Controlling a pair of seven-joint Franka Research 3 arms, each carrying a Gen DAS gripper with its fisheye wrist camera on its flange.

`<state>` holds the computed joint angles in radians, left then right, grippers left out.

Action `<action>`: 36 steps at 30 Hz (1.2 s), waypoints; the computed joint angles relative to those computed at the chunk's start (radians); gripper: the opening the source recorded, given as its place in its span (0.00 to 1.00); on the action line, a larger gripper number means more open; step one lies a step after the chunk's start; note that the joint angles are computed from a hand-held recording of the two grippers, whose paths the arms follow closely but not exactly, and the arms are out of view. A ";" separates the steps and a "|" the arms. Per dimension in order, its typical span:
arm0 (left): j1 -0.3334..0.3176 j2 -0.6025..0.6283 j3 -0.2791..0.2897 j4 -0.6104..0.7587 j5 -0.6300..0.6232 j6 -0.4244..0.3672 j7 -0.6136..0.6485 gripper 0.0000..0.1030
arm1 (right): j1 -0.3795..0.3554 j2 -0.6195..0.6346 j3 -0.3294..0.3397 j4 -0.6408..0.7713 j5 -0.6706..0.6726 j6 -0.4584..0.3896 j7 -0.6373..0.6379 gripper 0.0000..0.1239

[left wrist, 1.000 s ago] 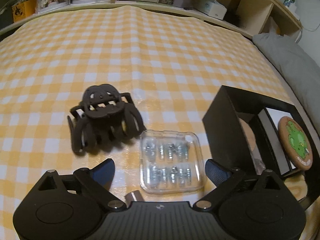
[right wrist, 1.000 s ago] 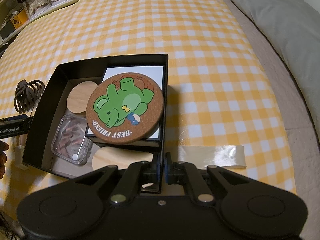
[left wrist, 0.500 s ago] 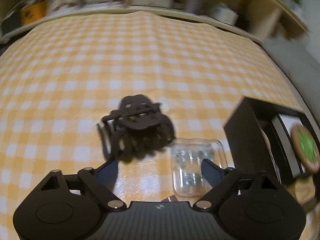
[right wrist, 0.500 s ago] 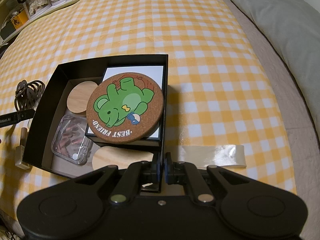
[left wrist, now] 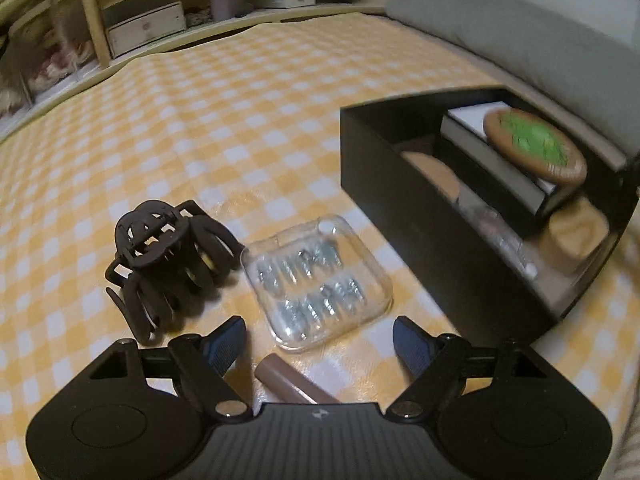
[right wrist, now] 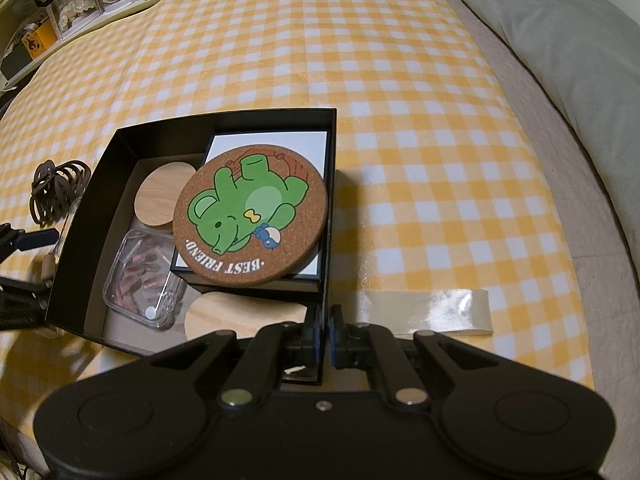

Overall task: Organize rigid objects
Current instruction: 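Close the left tool on the clear nail-tip case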

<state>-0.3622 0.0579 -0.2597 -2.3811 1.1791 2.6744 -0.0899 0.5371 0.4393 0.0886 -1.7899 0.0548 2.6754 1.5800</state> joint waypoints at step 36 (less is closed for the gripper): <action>-0.026 0.084 0.019 0.123 -0.134 -0.182 -0.225 0.95 | -0.030 0.032 -0.034 0.042 -0.026 -0.014 0.092 0.04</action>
<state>-0.3886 0.1424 -0.2410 -2.2577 1.0446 2.4925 -0.3154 0.5072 0.4713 0.0548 -1.7474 0.0285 2.6615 1.6717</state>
